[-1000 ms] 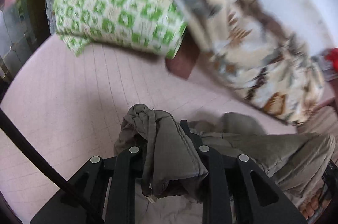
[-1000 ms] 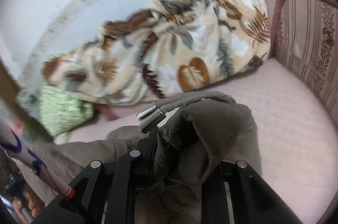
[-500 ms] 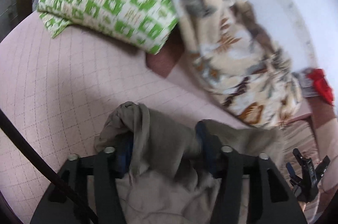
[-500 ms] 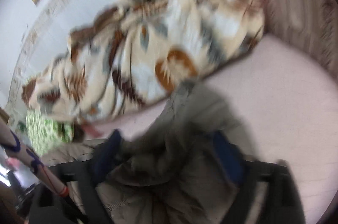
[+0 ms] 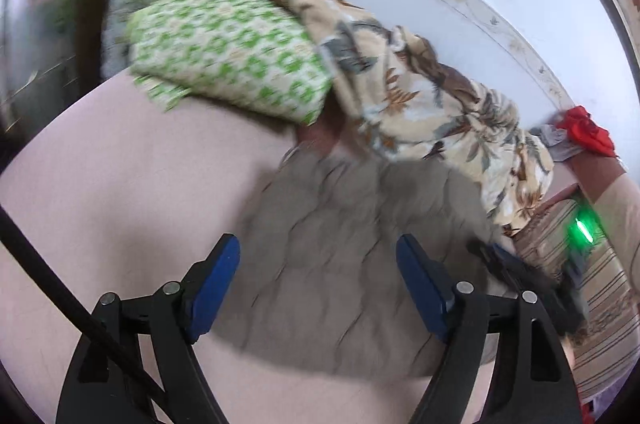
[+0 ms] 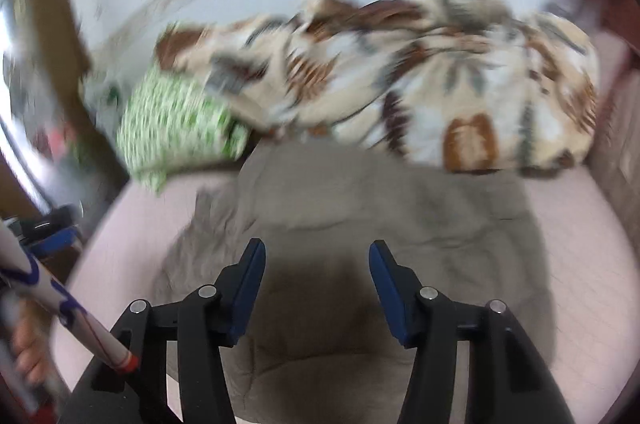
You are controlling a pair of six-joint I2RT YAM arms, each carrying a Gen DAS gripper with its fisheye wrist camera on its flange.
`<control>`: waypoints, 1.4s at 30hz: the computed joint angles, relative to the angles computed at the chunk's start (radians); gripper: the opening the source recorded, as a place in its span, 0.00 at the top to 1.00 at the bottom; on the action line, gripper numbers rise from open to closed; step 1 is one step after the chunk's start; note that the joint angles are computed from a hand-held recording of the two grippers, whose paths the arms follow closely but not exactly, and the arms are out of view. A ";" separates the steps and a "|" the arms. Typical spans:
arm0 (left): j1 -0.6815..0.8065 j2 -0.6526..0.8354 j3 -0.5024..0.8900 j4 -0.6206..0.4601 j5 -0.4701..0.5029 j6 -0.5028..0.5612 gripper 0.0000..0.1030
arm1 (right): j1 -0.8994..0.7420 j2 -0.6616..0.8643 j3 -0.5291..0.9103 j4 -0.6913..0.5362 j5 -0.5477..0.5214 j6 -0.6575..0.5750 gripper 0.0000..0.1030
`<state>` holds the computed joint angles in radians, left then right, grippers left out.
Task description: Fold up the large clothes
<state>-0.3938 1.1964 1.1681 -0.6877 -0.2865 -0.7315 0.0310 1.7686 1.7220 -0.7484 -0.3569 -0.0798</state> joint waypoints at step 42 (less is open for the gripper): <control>-1.017 0.123 -0.114 -0.580 -0.518 -0.960 0.22 | -0.883 -0.828 -1.038 0.112 -0.240 -0.457 0.24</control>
<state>-1.4108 1.3198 1.0539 -1.2677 -0.8047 -1.6919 -0.8522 0.9404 0.6840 -0.6364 -0.5974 -0.5371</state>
